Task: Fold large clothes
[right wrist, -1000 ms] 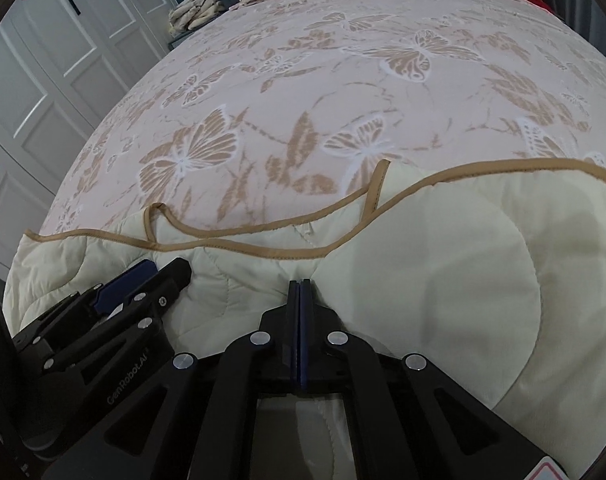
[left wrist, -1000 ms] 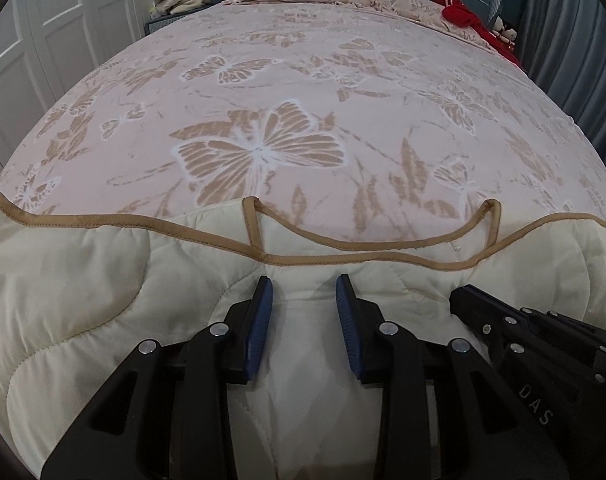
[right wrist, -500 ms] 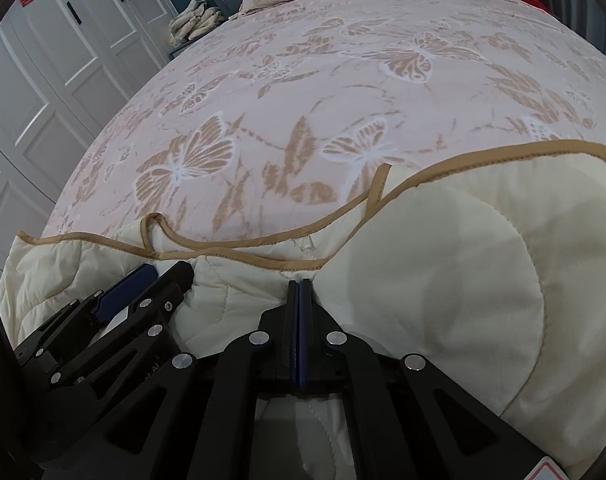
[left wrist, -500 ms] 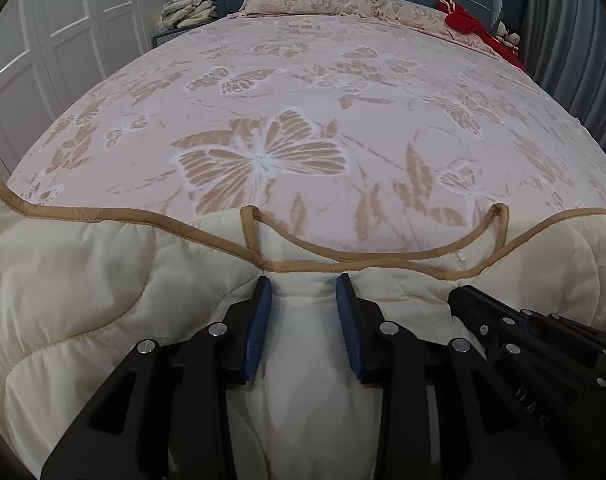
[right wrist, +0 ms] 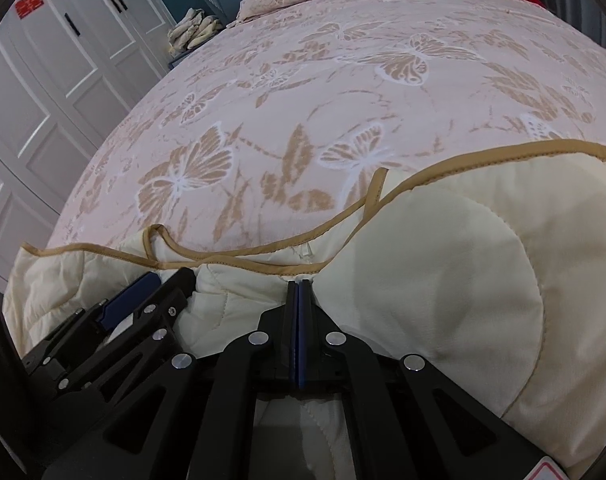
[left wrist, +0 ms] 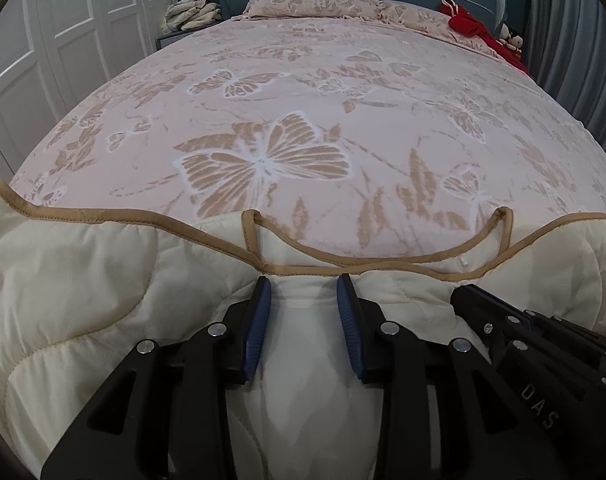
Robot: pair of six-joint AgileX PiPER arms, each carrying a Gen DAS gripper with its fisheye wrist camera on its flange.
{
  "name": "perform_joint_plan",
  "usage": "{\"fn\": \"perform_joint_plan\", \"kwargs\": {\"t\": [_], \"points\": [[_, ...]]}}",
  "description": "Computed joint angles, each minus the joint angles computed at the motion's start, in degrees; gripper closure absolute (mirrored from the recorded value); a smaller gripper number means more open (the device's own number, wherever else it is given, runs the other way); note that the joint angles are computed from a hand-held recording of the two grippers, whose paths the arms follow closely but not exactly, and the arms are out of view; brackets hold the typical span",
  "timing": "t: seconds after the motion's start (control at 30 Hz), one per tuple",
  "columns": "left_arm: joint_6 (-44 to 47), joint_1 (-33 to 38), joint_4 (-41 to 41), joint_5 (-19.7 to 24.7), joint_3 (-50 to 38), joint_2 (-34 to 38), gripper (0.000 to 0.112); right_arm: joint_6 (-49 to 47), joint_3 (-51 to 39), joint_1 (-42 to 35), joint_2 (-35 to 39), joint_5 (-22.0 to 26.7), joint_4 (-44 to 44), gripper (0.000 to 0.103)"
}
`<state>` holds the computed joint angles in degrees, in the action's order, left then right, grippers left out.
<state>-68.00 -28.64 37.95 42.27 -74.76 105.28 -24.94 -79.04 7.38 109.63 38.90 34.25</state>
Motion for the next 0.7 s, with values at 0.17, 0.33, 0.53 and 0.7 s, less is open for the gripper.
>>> {"fn": "perform_joint_plan", "kwargs": {"t": [0.17,0.33,0.53,0.7], "points": [[3.90,5.32,-9.64,-3.38,7.69,-13.56,0.051,12.61,0.73,-1.20,-9.02,0.20,-11.55,0.073],[0.90,6.13,-8.01,5.39,16.67,-32.92,0.024,5.99,7.51,-5.54,-22.13,3.74,-10.95,0.049],[0.38,6.13,-16.72,13.64,27.40,-50.97,0.020,1.85,18.75,-8.16,-33.70,12.50,-5.84,0.045],[-20.39,-6.67,-11.85,24.95,36.20,-64.62,0.020,4.52,25.88,-4.27,-40.29,14.12,-5.96,0.046]]}}
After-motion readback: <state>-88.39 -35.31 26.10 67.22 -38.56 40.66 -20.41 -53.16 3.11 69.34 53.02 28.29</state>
